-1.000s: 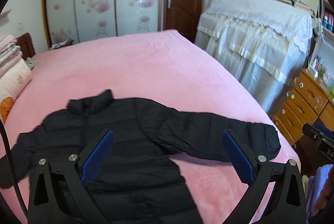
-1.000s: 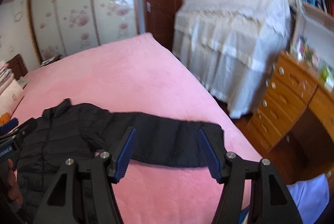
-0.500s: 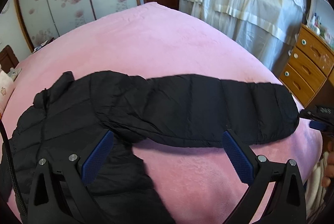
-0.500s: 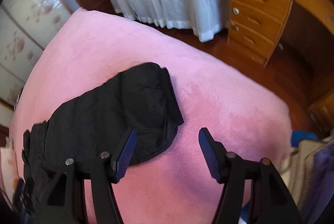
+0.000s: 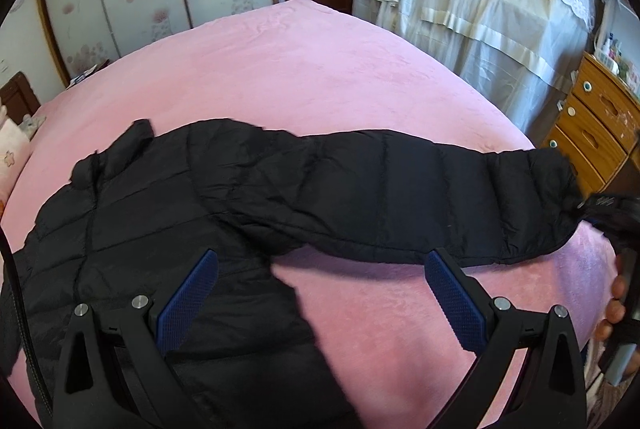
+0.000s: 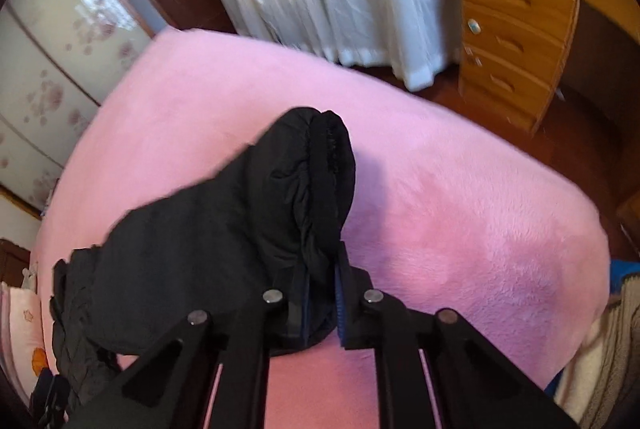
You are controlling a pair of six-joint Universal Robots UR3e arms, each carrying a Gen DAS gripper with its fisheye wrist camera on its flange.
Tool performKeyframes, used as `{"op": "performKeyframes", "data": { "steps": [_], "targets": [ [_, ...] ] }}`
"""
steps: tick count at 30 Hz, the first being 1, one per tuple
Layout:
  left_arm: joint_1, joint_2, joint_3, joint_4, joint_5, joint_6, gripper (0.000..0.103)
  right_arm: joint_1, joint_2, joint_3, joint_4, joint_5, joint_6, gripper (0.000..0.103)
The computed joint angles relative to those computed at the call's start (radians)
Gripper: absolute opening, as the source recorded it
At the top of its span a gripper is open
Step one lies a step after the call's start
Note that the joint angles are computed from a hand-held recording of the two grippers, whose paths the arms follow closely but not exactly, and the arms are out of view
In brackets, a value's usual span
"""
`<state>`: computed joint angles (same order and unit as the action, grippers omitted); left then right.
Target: Fold large clothes
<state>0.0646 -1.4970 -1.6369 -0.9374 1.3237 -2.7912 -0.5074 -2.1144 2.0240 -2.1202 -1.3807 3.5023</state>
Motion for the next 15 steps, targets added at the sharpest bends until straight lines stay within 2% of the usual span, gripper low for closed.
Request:
{"op": "performKeyframes", "data": {
  "steps": [2,7,12,15],
  "targets": [
    [0.074,0.047,-0.008,-0.047,-0.039,0.037,0.102,0.087,-0.015,-0.069,-0.014,-0.004,0.035,0.009],
    [0.353,0.178,-0.006,-0.203,-0.140,0.167,0.102,0.513,0.180,-0.388,-0.128,-0.181,0.149,0.009],
    [0.720,0.233,0.055,-0.360,-0.258,0.342,0.102,0.917,0.569,-0.909,-0.136,-0.342,0.125,0.009],
    [0.907,0.207,0.128,-0.444,-0.345,0.425,0.102,1.056,0.832,-1.223,-0.144,-0.320,0.051,0.009]
  ]
}}
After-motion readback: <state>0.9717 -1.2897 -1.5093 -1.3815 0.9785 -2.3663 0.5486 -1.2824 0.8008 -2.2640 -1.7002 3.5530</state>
